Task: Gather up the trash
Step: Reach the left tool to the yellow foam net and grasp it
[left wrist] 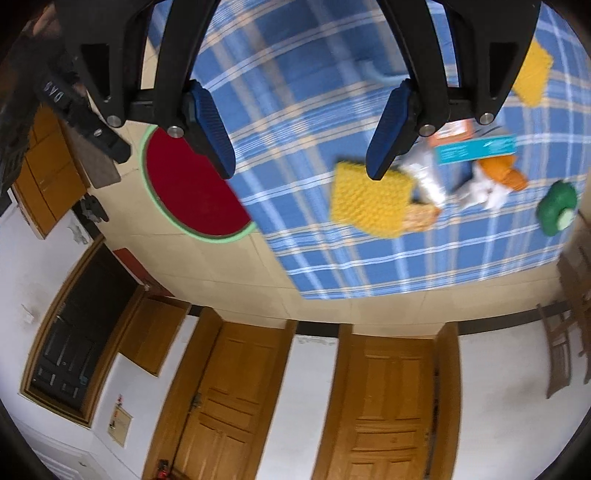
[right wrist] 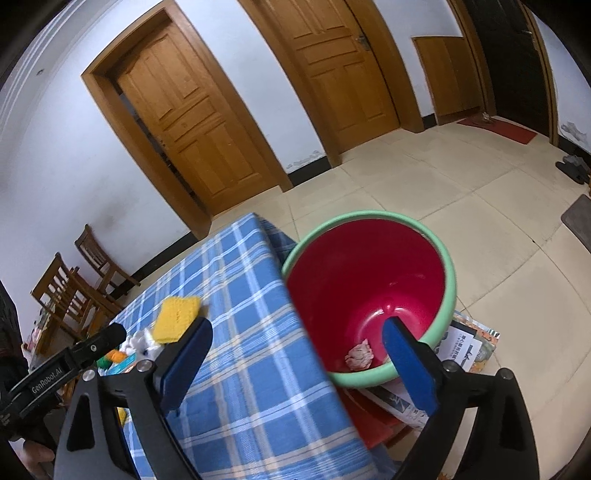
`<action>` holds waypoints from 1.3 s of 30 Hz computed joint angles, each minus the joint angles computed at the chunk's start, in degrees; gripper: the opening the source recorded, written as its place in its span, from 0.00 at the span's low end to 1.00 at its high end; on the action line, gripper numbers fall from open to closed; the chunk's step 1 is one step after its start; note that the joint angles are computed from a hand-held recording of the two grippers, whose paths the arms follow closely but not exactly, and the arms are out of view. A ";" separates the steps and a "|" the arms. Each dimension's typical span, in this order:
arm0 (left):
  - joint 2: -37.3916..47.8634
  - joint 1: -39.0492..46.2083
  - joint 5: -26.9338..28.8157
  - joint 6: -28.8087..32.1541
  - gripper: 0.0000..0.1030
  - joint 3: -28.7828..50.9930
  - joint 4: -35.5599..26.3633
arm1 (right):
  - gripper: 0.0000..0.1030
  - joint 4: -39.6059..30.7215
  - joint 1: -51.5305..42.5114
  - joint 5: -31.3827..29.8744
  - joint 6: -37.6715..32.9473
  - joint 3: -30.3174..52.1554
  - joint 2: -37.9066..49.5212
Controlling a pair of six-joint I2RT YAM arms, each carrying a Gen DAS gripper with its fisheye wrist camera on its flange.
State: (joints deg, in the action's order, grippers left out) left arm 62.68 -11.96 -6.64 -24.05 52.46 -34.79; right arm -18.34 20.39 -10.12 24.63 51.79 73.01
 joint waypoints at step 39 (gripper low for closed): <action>-19.47 51.69 13.63 25.15 0.71 -23.44 -6.70 | 0.99 -1.35 19.08 9.42 2.74 1.07 6.07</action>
State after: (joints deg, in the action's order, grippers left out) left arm 43.21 39.72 7.00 1.11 29.02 -41.48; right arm -19.69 39.47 -0.69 27.37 52.87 79.08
